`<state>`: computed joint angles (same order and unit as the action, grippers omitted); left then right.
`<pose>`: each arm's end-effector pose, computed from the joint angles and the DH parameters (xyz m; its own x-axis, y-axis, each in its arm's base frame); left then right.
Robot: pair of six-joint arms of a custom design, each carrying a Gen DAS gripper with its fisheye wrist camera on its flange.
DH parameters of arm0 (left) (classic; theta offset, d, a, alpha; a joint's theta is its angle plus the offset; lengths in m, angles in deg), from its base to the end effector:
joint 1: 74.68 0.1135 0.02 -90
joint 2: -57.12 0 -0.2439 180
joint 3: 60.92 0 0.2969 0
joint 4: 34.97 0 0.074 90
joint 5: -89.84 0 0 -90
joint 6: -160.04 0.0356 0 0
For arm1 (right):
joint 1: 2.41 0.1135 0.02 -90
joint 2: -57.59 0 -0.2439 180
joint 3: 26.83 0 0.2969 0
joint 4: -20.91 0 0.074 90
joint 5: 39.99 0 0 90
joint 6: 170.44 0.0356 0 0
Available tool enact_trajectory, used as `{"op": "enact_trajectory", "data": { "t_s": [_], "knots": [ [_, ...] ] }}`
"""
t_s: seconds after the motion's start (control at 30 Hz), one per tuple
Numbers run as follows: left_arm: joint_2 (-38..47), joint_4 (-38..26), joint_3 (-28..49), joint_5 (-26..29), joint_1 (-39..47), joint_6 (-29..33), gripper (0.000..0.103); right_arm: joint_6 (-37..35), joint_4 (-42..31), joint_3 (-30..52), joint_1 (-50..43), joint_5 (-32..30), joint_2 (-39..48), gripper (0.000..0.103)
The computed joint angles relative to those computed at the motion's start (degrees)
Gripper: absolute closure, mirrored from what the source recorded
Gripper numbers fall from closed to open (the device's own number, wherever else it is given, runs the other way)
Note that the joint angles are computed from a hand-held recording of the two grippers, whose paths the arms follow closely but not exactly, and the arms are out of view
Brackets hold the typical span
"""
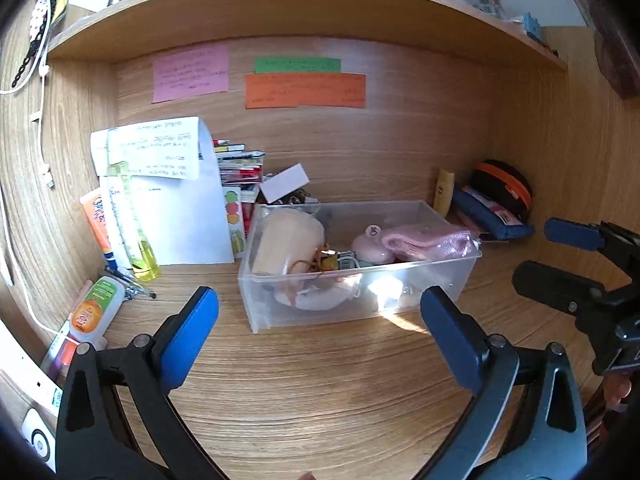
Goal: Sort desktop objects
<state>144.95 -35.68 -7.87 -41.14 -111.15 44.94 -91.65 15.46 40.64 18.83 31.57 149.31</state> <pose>0.2847 -0.1814 0.1293 -0.4310 -0.0797 -0.8988 -0.1805 0.9836 -0.0006 0.3610 0.1524 0.1820 -0.3364 -0.3286 -0.8825 -0.6781 0.7348 -0.0151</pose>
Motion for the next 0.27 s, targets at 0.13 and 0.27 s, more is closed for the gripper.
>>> {"op": "enact_trajectory", "data": {
  "t_s": [0.13, 0.27],
  "knots": [
    [1.23, 2.24, 0.49, 2.58, -0.13, 1.11, 0.001, 0.44, -1.79, 2.04, -0.53, -1.57, 1.95, 0.011],
    [2.33, 2.04, 1.61, 2.05, -0.38, 0.89, 0.001, 0.87, -2.74, 3.39, -0.68, -1.34, 3.28, 0.011]
  ]
}}
